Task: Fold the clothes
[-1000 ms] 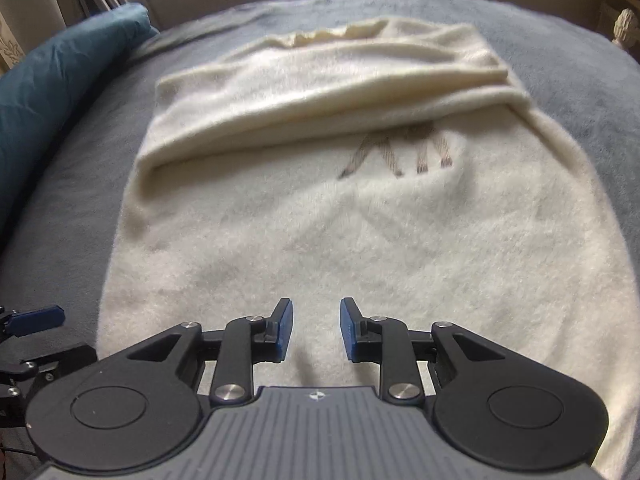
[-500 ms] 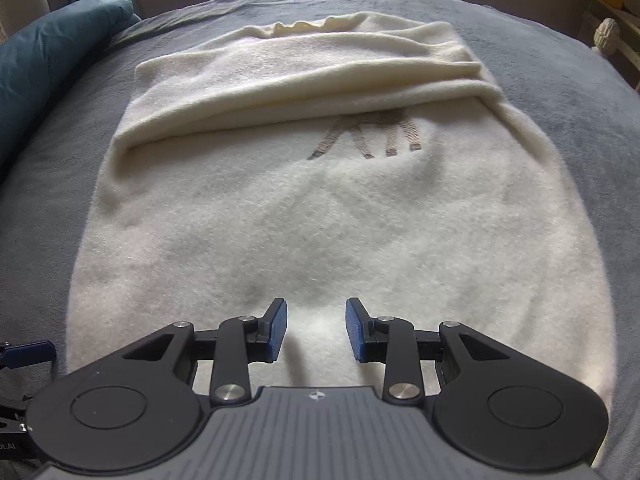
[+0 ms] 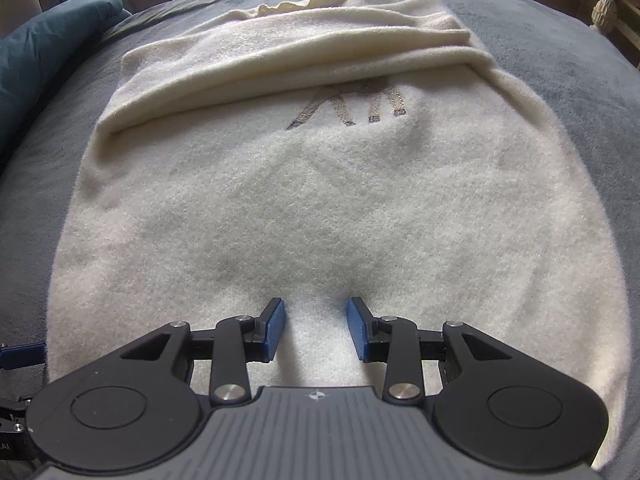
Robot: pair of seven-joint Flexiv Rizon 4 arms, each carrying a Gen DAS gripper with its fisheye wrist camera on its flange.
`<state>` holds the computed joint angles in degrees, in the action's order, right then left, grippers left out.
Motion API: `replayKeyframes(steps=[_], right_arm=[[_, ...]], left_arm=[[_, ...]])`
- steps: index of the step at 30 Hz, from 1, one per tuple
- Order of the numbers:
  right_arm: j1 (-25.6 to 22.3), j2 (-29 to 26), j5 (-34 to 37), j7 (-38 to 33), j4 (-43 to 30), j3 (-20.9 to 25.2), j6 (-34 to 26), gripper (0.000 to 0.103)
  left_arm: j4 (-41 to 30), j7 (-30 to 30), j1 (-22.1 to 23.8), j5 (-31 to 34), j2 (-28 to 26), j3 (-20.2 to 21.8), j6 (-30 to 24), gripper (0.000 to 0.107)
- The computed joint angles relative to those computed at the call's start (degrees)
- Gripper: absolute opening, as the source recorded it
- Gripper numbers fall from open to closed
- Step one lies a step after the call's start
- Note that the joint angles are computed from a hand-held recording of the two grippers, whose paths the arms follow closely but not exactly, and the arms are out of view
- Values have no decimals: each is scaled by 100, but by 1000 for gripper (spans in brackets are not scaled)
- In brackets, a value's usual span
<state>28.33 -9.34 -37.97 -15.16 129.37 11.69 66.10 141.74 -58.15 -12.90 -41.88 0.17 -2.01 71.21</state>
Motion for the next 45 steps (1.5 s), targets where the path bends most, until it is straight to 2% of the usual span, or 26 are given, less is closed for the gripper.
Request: replayKeyframes(steps=[13, 20, 28, 30, 32, 39, 42, 45], right_arm=[[29, -15, -153, 149, -10, -18, -77, 38], [9, -5, -273, 268, 38, -36, 19, 39], [-19, 13, -632, 587, 170, -128, 280, 41], [-41, 32, -876, 810, 251, -192, 435, 42], [-79, 51, -1224, 1134, 352, -283, 648, 43], [-296, 87, -1950, 2063, 534, -431, 1186, 43], [-439, 130, -2401, 2710, 654, -573, 1601, 44], [-680, 163, -3372, 3825, 766, -849, 2227, 44]], left_arm=[[-5, -26, 1, -28, 37, 14, -62, 86], [-21, -327, 36, 372, 100, 46, -104, 86], [-18, -832, 95, 1129, 248, 99, -203, 86], [8, -826, 93, 1123, 311, 132, -279, 86], [61, -607, 40, 796, 399, 179, -406, 86], [296, 463, -171, -714, 810, 373, -1324, 76], [355, 464, -117, -758, 887, 386, -1722, 69], [383, 429, -60, -699, 940, 386, -2063, 67]])
